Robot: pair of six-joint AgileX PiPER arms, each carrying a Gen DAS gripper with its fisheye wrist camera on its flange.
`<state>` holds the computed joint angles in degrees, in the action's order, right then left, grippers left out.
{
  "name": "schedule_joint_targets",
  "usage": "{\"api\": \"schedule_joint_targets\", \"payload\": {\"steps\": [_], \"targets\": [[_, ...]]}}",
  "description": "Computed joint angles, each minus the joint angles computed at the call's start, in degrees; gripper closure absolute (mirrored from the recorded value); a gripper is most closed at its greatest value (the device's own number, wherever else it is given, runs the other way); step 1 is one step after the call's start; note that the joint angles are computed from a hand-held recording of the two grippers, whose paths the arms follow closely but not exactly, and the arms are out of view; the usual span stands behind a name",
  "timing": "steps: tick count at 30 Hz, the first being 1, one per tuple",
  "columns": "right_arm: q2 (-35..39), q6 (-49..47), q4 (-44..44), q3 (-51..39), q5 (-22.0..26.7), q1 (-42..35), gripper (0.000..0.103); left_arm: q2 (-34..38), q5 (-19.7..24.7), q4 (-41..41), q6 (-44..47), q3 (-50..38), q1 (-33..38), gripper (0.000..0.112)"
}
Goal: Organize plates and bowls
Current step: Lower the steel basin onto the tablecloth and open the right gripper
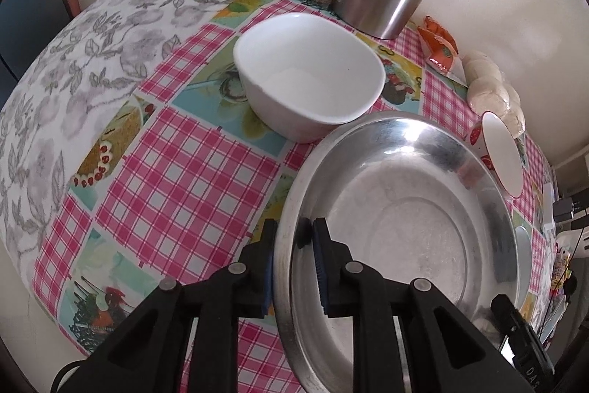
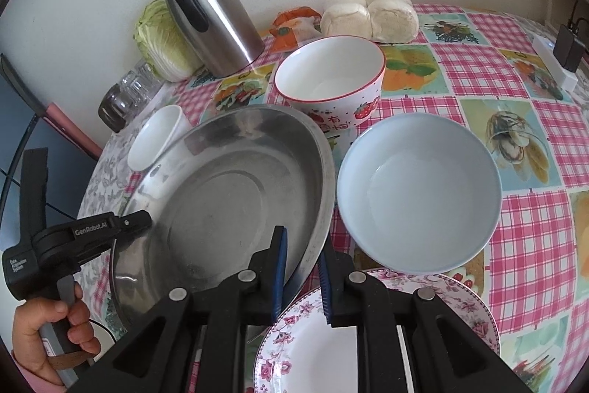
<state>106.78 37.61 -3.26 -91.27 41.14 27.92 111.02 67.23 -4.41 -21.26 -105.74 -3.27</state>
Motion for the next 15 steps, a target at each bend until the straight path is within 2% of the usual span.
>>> {"api": "schedule_joint_targets", "payload": {"steps": [9,15], "targets": [[2.8,-0.74,0.74,-2.55,3.19,0.07,0.086,1.04,0.79,0.36,-0.59,-0.56,0.0,0.092],[3.3,-0.22,0.31,-2.75,3.18,-0.07,0.086,1.39,0.84,0.55,-0.4,-1.05,-0.06,0.092]]}}
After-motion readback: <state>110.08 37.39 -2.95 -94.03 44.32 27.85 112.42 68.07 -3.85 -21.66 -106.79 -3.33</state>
